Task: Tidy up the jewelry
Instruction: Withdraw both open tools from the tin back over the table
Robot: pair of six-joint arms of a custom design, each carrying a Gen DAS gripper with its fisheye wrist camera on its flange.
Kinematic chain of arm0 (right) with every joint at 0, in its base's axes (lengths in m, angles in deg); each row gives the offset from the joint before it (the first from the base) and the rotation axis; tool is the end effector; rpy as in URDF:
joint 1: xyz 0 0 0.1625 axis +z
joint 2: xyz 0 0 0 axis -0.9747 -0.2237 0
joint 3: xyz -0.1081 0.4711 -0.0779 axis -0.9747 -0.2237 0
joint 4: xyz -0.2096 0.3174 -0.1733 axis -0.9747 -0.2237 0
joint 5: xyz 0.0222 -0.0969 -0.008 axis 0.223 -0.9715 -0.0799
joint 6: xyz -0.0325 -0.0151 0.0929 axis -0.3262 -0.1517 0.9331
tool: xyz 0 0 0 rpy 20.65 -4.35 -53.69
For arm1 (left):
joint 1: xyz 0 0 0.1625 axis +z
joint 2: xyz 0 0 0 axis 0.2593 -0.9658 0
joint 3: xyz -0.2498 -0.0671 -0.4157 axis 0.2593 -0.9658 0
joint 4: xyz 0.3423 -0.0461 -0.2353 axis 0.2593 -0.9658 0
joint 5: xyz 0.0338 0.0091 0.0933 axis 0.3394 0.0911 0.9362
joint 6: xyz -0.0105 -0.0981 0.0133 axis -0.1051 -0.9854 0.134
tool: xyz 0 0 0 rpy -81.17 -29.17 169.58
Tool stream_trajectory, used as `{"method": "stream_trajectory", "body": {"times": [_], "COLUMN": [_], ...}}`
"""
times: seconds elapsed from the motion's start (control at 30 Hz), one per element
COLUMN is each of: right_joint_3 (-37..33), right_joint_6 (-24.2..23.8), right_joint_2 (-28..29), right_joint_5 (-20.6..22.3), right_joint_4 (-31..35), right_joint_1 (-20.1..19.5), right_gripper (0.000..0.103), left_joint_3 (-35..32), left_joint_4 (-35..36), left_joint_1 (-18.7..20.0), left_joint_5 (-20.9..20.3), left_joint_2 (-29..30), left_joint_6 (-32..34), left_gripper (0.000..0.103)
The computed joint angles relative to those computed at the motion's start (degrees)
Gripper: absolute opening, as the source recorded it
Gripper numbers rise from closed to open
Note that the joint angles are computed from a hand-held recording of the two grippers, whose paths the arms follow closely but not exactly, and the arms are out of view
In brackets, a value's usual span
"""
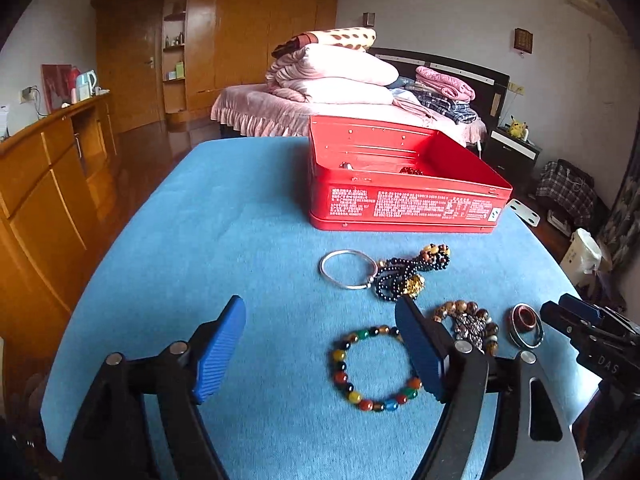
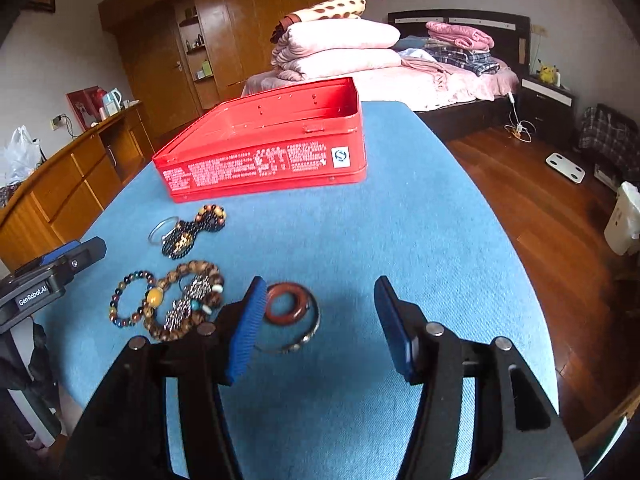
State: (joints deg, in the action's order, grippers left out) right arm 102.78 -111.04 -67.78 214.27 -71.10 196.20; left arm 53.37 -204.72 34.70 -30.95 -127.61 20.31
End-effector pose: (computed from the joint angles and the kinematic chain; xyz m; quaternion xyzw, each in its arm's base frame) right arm 0.2444 -0.3321 0.1257 0.0249 -0.8471 0.4187 0.3262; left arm -0.1357 -0.4583 0.2301 0.3173 0.8651 -0.3130 0.2301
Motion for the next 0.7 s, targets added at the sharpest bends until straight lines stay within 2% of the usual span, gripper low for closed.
{"method": "stream_trajectory", "body": {"times": [0.27,0.43,0.7], "right_joint_3": [0.61,-0.45,-1.48], "right_joint_6": [0.59,0.07,-1.85], "right_joint_2": [2.1,3.74,5.58], "right_joint_5": [0.58,0.83,2.93], "right_joint_4": [0.28,1.45,1.09], "right_joint_1": [1.09,1.42,1.83], "right_gripper": [0.058,0.058,0.064], "left_joint_3": [4.28,5.23,5.71], "left_joint_4": [-3.47,-2.78,-1.41], "left_joint_1": [-1.48,-1.18,-0.94], "left_joint_5": [1.15,1.12,-0.54], "left_joint_2": [-0.56,-0.84,-0.87], "left_joint_6": [1.92,2.09,1.57], "left_gripper": [0.082,0.082,0.083]}}
